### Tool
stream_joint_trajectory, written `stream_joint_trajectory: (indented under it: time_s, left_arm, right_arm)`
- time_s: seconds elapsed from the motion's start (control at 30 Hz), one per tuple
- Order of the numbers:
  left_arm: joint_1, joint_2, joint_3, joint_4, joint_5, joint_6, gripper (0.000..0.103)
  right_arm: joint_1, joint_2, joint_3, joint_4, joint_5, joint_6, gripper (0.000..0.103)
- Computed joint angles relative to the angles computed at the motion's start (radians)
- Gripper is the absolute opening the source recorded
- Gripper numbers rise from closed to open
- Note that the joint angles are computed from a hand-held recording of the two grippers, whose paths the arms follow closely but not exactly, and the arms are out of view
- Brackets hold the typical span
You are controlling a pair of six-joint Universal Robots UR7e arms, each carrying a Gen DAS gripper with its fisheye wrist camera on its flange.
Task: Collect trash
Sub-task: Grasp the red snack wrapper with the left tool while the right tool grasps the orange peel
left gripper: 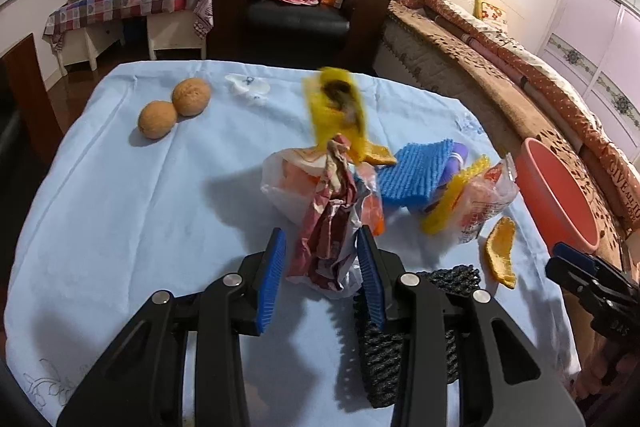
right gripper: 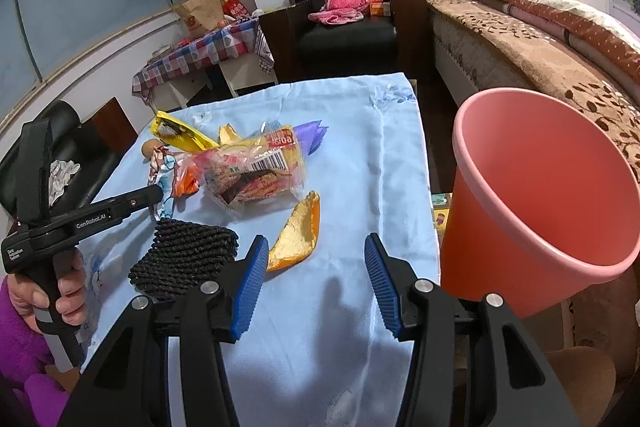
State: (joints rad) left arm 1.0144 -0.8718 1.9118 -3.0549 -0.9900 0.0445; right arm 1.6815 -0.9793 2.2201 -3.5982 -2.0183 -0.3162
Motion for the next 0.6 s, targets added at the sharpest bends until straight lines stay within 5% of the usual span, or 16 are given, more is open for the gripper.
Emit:
stream_joint_trajectory:
  time_s: [0.17,0.33,0.6]
  left_arm:
    - [0.001,0.005,0.004,-0.03,-0.026,0.036,0.036]
    - [0.005,-0.001,0.009,-0.045,-0.036,0.033,0.013]
    - [0.001,-0.025,0.037,-0.068,-0.044,0.035,0.009]
  right_arm:
    - [-0.004,0.003,-0.006,0.018,0.006,0.014,0.05]
    - [-0.012,0.005,-0.011,0.032,0.016,0.024,0.05]
    - [-0.037,0.012,-0.049,0.08,0.037,0.049,0.05]
